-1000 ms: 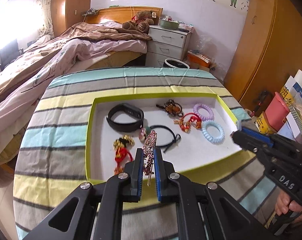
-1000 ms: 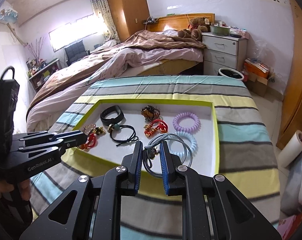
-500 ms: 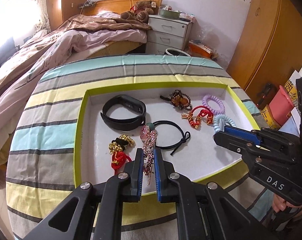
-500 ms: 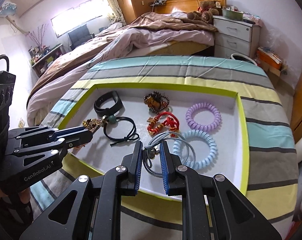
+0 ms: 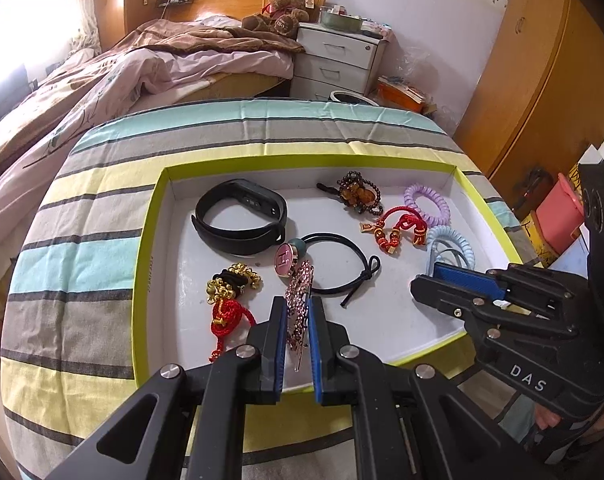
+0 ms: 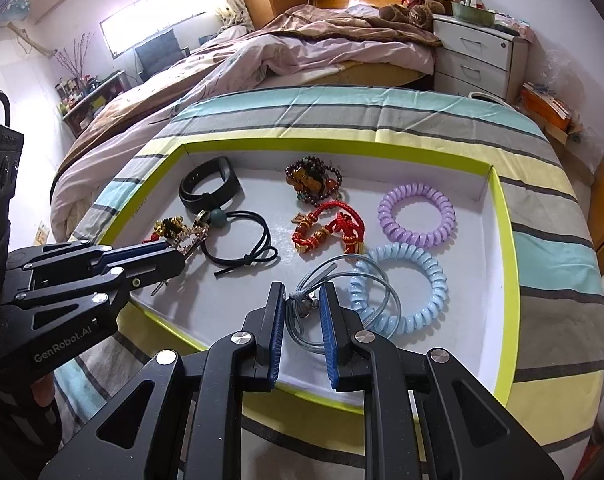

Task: Organize jewelry

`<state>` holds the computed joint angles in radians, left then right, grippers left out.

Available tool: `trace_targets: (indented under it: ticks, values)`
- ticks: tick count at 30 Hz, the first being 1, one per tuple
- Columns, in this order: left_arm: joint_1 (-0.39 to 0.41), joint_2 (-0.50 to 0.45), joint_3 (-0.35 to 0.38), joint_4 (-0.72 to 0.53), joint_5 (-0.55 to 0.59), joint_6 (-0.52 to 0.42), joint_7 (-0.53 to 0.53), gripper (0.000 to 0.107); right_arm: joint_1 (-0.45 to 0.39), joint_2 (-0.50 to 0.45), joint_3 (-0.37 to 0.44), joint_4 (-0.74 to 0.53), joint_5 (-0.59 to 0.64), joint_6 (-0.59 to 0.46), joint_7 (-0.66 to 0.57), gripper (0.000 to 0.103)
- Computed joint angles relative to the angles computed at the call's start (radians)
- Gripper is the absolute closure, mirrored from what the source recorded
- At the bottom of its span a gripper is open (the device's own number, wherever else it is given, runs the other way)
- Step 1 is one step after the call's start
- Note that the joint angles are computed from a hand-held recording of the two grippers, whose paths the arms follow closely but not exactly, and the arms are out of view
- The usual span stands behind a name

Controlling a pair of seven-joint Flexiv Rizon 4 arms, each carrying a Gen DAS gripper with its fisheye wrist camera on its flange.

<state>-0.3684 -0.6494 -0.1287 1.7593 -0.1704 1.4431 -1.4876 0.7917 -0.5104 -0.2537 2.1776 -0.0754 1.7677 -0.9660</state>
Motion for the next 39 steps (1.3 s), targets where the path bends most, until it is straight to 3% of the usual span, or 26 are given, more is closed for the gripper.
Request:
trace_targets:
  ticks: [10,19,21,24,26,30,36,39]
  values:
    - [-0.002,0.000,0.001,-0.003,0.002,-0.008,-0.002,0.096,0.044,0.004,-0.050,0.008,0.006,-0.012,0.019,0.085]
    - [0.002,0.000,-0.011,-0.001,-0.004,-0.009,-0.002,0.094,0.042,0.005,-0.047,0.013,0.011,0.003,0.027,0.080]
    - [0.004,0.000,-0.014,0.001,-0.005,-0.004,-0.001,0.094,0.042,0.009,-0.048,0.016,0.019,0.005,0.029,0.077]
    - [0.004,0.004,-0.017,0.009,-0.003,0.010,0.002,0.094,0.033,0.016,-0.035,0.021,0.025,0.010,0.028,0.063]
    - [0.003,0.009,-0.015,0.015,-0.005,0.015,-0.001,0.093,0.074,0.016,-0.076,0.031,0.042,0.023,0.029,0.063]
    - [-0.005,0.018,-0.003,0.025,-0.001,0.025,-0.010,0.079,0.095,0.022,-0.093,0.038,0.066,0.027,0.024,0.063]
    - [-0.021,0.042,0.018,0.049,0.008,0.040,-0.038,0.078,0.173,0.032,-0.159,0.066,0.114,0.048,0.016,0.063]
    - [-0.049,0.059,0.054,0.066,0.022,0.055,-0.069,0.073,0.261,0.035,-0.235,0.089,0.159,0.059,0.011,0.063]
